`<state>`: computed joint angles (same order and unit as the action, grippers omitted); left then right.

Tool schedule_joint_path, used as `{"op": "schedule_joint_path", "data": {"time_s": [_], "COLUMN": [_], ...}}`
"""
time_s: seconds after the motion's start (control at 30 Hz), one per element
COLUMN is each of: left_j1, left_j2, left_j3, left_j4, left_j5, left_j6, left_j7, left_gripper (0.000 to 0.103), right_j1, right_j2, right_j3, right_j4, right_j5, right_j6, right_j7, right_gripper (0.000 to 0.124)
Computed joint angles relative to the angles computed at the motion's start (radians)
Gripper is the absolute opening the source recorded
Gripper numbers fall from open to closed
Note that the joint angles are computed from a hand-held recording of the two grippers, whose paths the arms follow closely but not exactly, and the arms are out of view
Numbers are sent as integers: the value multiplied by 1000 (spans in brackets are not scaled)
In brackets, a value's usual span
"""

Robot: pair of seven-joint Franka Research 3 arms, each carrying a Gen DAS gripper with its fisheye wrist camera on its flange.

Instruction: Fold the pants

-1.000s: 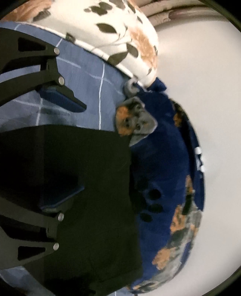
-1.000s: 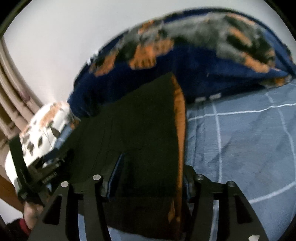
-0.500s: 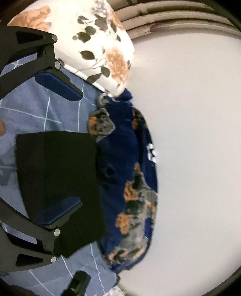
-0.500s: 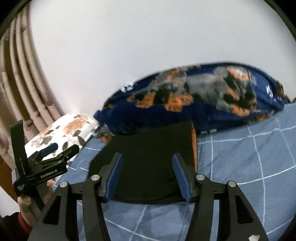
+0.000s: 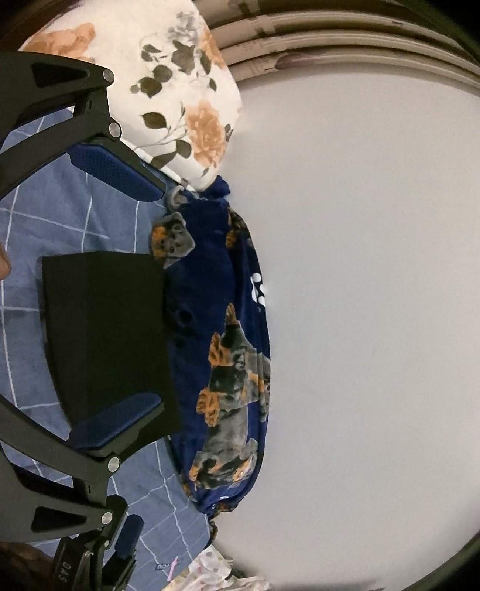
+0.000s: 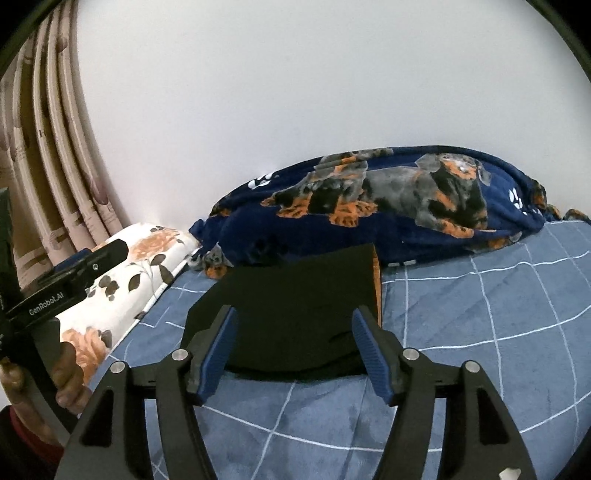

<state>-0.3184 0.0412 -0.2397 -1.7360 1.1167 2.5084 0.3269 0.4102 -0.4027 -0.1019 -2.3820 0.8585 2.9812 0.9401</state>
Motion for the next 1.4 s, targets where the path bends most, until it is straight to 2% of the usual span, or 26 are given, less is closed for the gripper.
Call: {"op": "schedule_joint_path", "data": {"time_s": [0.5, 1.03, 1.1, 1.17, 1.23, 1.4], "left_j1": [21, 39, 39, 34, 33, 36], "left_j2": [-75, -101, -103, -104, -108, -111], "left_j3": [-26, -44, -48, -59, -55, -50], "left_j4": [-62, -91, -98, -100, -108, -115], "left_j5": [-26, -66, -40, 13, 2, -47], "left_j6": [14, 11, 11, -27, -16, -1], "left_j7": [-27, -22, -45, -81, -80, -62], "left_gripper": [103, 103, 103, 103, 103, 103], "right_j1": [-9, 7, 8, 7, 9, -8], "right_j2": [-83, -107, -106, -111, -116, -120], "right_j3": [20, 10, 10, 12, 14, 33], "right_j4": [-58, -75, -75, -79, -84, -92], "right_j5": [-87, -139, -143, -148, -153, -183], "right_j6": [0, 0, 3, 1, 6, 23], "right_j7": [71, 112, 115, 120, 122, 153], "right_gripper": [64, 66, 66, 66, 67, 77]}}
